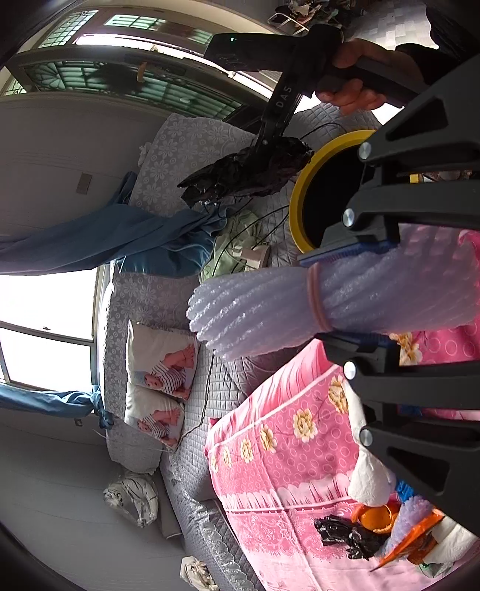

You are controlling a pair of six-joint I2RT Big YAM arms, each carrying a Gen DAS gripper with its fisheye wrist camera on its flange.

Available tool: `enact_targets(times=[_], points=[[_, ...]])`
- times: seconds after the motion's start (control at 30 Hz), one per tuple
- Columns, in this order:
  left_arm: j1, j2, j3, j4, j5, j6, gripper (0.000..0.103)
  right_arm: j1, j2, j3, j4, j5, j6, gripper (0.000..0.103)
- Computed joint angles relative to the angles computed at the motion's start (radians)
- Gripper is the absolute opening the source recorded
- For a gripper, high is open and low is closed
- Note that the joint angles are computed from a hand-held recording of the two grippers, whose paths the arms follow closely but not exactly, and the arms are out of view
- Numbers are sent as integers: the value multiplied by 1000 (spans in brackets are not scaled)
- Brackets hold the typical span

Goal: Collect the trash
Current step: 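Carry the mesh bag and black bag over the yellow-rimmed bin with both grippers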

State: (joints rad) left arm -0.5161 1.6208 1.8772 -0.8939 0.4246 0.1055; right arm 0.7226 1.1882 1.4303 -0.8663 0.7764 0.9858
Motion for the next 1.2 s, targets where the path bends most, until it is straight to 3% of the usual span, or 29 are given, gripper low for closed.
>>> enact_targets(times=[0.4,0.63,1.2], points=[[-114,114,124,-77,43,28,30,-8,-41,-27,-230,79,203,25],[-164,163,150,-106,29,29,30,-26,-64,-57,-340,78,322,25],[-229,254,212,-177,8,29,30,-50,-91,-111,-359,13,384,26]])
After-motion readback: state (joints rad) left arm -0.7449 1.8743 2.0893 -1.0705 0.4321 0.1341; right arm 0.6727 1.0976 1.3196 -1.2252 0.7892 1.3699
